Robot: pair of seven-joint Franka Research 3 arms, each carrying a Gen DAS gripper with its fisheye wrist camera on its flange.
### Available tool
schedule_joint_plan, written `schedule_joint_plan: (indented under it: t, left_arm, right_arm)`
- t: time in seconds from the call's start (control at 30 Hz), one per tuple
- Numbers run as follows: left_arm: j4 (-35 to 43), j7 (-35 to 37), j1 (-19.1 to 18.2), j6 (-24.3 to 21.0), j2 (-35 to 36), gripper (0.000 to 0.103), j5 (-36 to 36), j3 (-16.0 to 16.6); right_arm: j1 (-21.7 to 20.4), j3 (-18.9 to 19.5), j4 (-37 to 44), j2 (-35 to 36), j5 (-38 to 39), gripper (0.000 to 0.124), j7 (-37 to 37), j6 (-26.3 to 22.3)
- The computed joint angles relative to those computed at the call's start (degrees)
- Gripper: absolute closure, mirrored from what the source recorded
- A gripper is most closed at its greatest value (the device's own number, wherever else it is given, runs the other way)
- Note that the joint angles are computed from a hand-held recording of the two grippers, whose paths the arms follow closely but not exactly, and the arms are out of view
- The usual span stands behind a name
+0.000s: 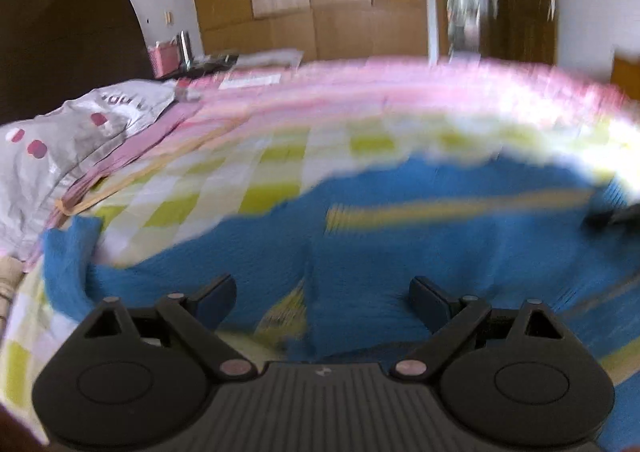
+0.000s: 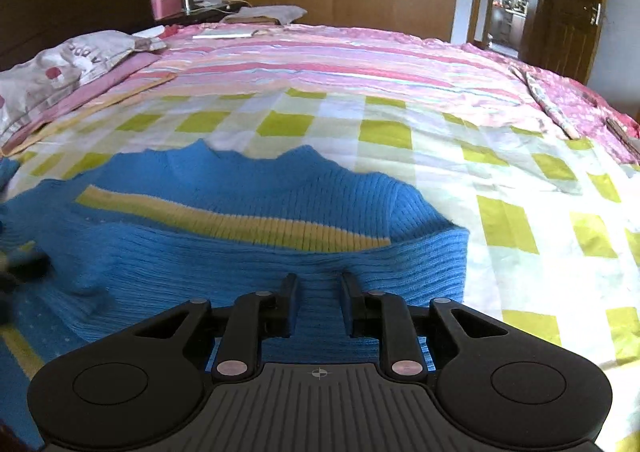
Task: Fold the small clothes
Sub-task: 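Open the right tool and withdraw it from the sweater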
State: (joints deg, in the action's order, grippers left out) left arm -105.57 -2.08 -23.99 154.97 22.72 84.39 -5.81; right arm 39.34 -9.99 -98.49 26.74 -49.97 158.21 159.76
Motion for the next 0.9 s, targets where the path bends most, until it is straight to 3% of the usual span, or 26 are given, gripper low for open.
schedule_joint_plan:
  t: [0.03, 0.1, 0.2, 0.37, 0.43, 0.6, 0.7, 0.9]
  left_arm:
    - [-0.1, 1.9, 0.5, -0.4, 0.5, 0.005, -1.8, -0.5]
    - [-1.4, -1.8, 0.3, 1.3, -0.4, 0.005, 0.5, 0.4]
    - [-2.0, -0.1, 0.2, -1.4, -1.2, 0.005, -1.8, 0.0]
    - [-4.5, -3.0, 0.5, -4.4, -3.7, 0.005, -2.2, -0.6]
    - [-5.2, -3.1, 1.3, -3.8, -4.1, 0.005, -3.7, -1.1]
    - [-5.7, -4.7, 1.4, -3.1, -4.1, 0.005, -2.3, -1.2]
    - [-5.8, -5.5, 1.9, -1.8, -4.0, 0.005, -0.8, -1.2]
    - [-5.9, -6.3, 3.0, 1.2, -3.8, 0.005, 1.8, -1.0]
  right_arm:
    - [0.1, -0.1, 0.2, 0.0, -0.5, 0.102, 0.0, 0.8]
    - [-0.2, 0.2, 0.5, 0.1, -0.7, 0.101, -0.7, 4.4]
    - [-4.7, 6.2, 2.9, 2.4, 8.0, 0.096, -11.7, 9.4]
    - [-5.4, 9.7, 8.4, 7.3, 14.2, 0.092, -22.6, 10.3]
    - [-6.0, 11.5, 10.6, 9.2, 18.6, 0.090, -25.8, 7.4]
    - [2.0, 2.8, 11.1, 9.6, 17.2, 0.089, -22.2, 6.5]
    - [5.2, -1.1, 7.5, 7.5, 18.0, 0.089, -19.6, 10.0]
    - [9.5, -5.7, 6.3, 8.2, 20.5, 0.088, -19.6, 9.8]
